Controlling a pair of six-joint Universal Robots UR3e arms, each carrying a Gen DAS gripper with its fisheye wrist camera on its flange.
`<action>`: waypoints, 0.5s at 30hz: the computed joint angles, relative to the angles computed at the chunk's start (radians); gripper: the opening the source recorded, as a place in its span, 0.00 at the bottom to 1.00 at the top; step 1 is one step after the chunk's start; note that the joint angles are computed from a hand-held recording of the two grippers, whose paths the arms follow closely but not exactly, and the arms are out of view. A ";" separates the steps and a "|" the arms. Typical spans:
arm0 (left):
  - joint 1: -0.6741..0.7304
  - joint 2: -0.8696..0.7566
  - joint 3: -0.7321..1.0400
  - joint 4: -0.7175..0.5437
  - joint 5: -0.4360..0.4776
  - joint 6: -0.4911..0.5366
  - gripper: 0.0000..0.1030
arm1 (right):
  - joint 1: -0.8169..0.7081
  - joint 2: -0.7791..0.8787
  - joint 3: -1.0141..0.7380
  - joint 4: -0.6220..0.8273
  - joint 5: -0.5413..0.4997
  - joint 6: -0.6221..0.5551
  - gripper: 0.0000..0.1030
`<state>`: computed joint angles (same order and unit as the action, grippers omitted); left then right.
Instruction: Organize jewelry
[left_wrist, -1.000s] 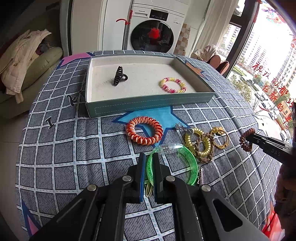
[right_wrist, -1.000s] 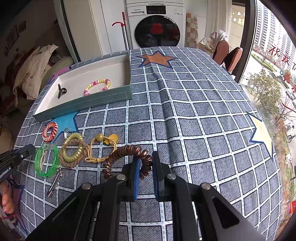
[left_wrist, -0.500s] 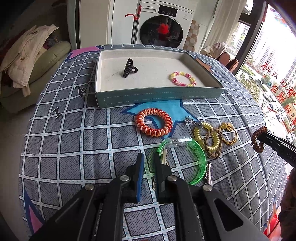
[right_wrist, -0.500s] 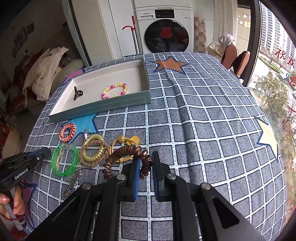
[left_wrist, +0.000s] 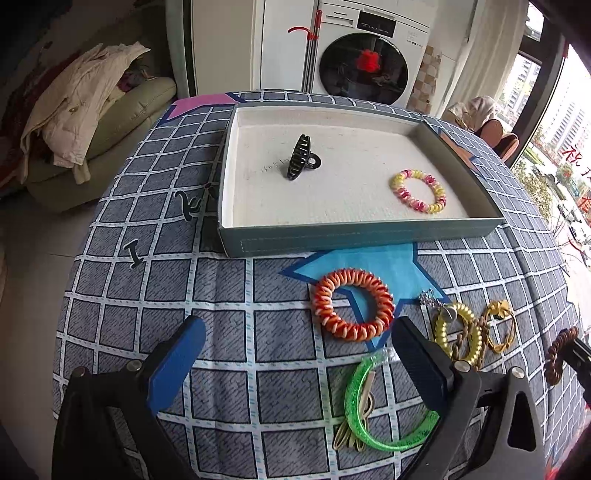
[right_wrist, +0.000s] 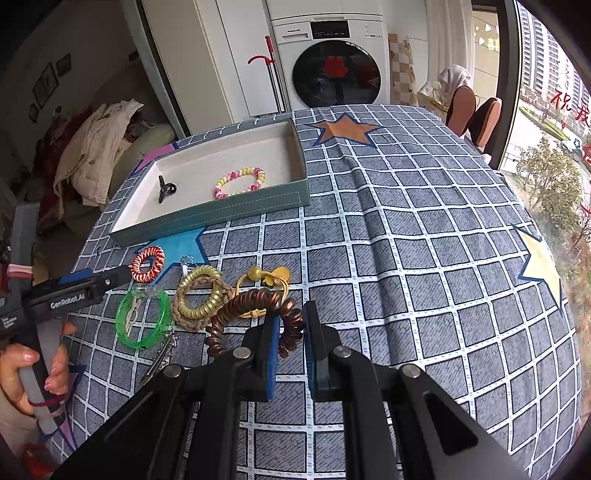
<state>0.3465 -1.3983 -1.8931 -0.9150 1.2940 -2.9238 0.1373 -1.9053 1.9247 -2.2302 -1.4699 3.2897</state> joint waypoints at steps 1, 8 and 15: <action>-0.008 -0.028 0.021 -0.007 0.004 -0.008 0.99 | -0.001 0.000 0.000 -0.001 0.003 0.000 0.13; -0.083 -0.112 0.053 0.047 0.093 -0.022 0.75 | 0.007 0.013 -0.008 -0.010 0.011 0.002 0.13; -0.015 -0.057 0.001 0.032 -0.051 0.080 0.30 | 0.026 0.050 -0.043 -0.013 0.000 0.007 0.13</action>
<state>0.3319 -1.4554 -1.8923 -0.8825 1.2431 -2.8437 0.1634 -1.8557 1.8813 -2.2432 -1.4701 3.2969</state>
